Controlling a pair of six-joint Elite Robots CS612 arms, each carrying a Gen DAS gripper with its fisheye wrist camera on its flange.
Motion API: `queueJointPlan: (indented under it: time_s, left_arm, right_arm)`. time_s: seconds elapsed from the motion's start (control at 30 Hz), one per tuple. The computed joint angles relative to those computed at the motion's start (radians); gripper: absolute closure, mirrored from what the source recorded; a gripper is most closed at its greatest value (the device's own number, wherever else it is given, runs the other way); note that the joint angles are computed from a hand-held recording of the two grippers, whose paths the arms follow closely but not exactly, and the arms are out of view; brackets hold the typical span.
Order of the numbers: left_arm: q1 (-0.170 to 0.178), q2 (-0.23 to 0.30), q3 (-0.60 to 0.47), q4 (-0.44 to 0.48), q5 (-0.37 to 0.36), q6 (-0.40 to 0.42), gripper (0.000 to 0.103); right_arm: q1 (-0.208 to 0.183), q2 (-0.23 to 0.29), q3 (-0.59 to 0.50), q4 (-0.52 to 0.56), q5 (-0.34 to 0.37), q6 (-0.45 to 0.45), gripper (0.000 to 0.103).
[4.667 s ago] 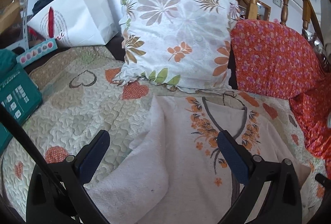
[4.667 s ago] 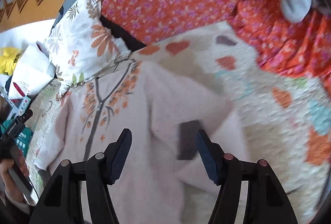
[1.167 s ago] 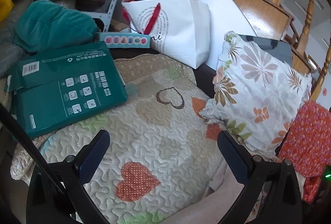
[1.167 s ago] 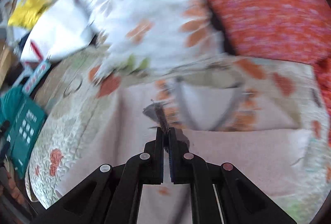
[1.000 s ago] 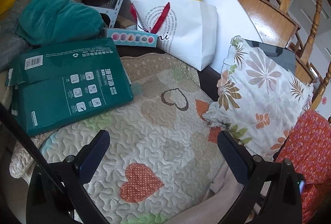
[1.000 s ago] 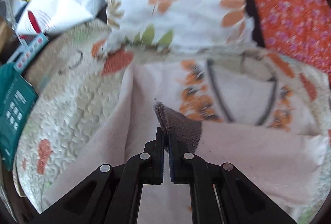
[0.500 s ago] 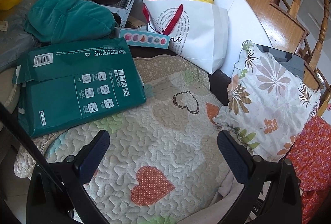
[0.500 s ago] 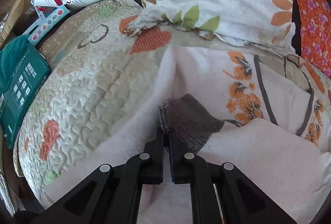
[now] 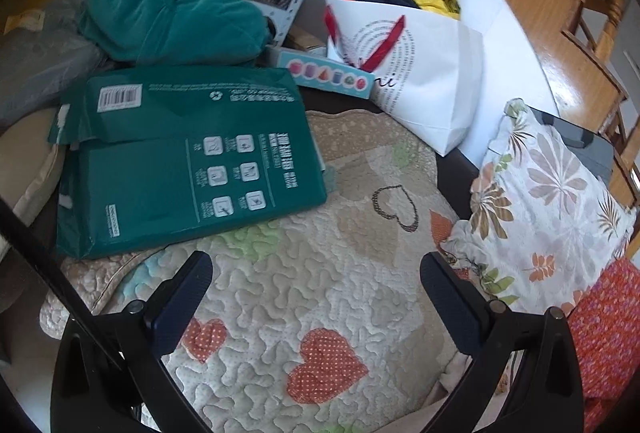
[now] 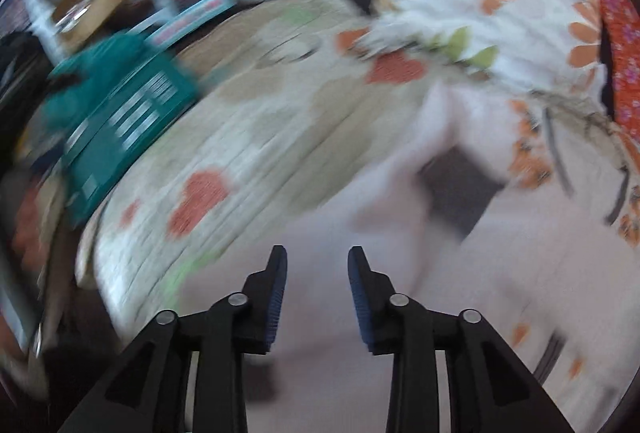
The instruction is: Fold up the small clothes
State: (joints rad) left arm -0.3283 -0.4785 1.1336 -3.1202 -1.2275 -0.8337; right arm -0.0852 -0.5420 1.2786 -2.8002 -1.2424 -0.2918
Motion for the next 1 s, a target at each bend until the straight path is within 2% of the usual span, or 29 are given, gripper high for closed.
queueJointPlan:
  time_s: [0.13, 0.27, 0.3, 0.37, 0.43, 0.53, 0.77, 0.9, 1.0]
  left_arm:
    - [0.003, -0.002, 0.008, -0.002, -0.017, -0.018, 0.000]
    - [0.001, 0.000, 0.003, 0.007, -0.043, -0.009, 0.000]
    - [0.001, 0.000, 0.002, 0.009, -0.048, -0.010, 0.000]
    - [0.003, 0.000, 0.003, 0.008, -0.050, -0.016, 0.000]
    - [0.006, -0.001, 0.006, 0.006, -0.049, -0.031, 0.000]
    - [0.016, -0.004, 0.014, 0.008, -0.046, -0.072, 0.000]
    - [0.034, -0.010, 0.034, 0.031, -0.048, -0.171, 0.000]
    - [0.033, -0.010, 0.035, 0.024, -0.050, -0.154, 0.000]
    - [0.028, -0.009, 0.031, 0.023, -0.050, -0.131, 0.000]
  right_arm:
    - [0.013, -0.028, 0.083, 0.036, 0.013, -0.089, 0.062]
    - [0.040, -0.013, 0.100, 0.009, -0.098, -0.110, 0.060]
    - [0.044, -0.010, 0.101, 0.003, -0.114, -0.101, 0.067]
    - [0.044, -0.012, 0.096, 0.016, -0.089, -0.070, 0.091]
    - [0.044, -0.022, 0.097, 0.010, -0.067, -0.047, 0.092]
    - [0.062, -0.047, 0.098, -0.047, -0.078, -0.062, 0.092]
    - [0.101, -0.104, 0.007, -0.167, -0.046, -0.073, 0.092]
    - [0.113, -0.146, -0.019, -0.239, -0.003, -0.074, 0.092]
    - [0.109, -0.173, -0.005, -0.283, -0.011, -0.070, 0.092]
